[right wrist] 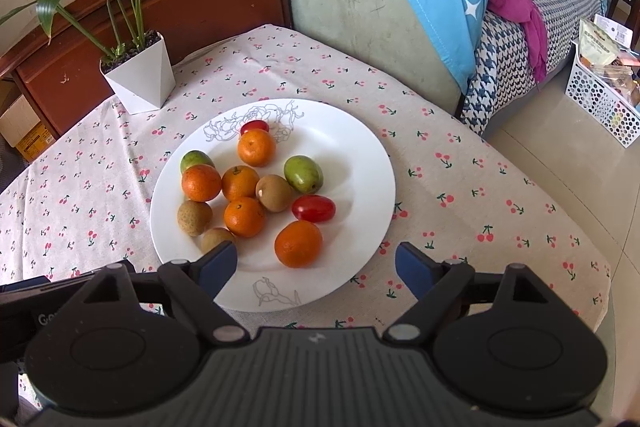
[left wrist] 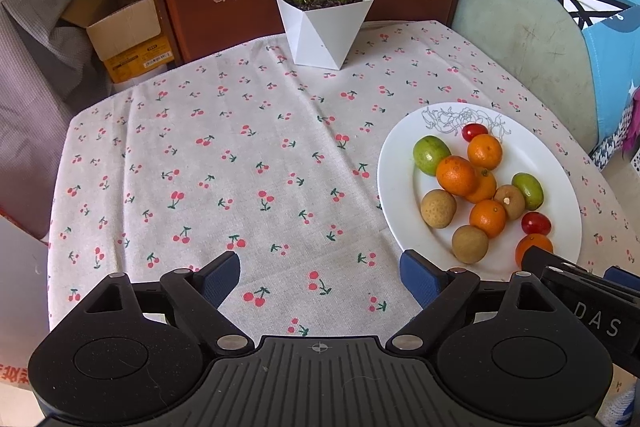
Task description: Organize fruits
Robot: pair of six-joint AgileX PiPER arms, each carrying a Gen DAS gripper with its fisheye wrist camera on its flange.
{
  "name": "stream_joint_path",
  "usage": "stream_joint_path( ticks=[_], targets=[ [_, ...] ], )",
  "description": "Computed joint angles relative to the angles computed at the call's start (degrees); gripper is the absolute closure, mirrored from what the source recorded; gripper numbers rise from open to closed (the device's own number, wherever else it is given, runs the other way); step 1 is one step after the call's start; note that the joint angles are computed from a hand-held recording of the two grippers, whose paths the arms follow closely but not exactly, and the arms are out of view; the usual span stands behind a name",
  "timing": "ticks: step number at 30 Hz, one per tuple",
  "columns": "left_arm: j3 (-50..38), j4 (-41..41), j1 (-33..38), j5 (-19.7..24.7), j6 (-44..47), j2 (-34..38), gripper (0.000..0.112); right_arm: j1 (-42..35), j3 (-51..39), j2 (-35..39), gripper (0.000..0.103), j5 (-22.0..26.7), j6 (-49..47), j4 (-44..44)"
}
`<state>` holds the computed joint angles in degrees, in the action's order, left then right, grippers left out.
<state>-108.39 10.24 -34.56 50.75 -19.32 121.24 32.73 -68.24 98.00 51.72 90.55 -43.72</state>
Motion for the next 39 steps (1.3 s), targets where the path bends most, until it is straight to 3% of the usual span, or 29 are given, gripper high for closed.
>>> stream_joint_path(
  ticks=[19,39],
  targets=[
    [3.42,2.16,1.24,-0.93,-0.90,-2.16,0.024,1.91,-1.67,1.83,0.015,-0.56,-0.57,-1.62],
    [21.05,0.95,5.78,-8.95,0.30,-12.24,0.024,9.65,0.01,2.91,0.014,-1.78,4.95,-5.48]
  ],
)
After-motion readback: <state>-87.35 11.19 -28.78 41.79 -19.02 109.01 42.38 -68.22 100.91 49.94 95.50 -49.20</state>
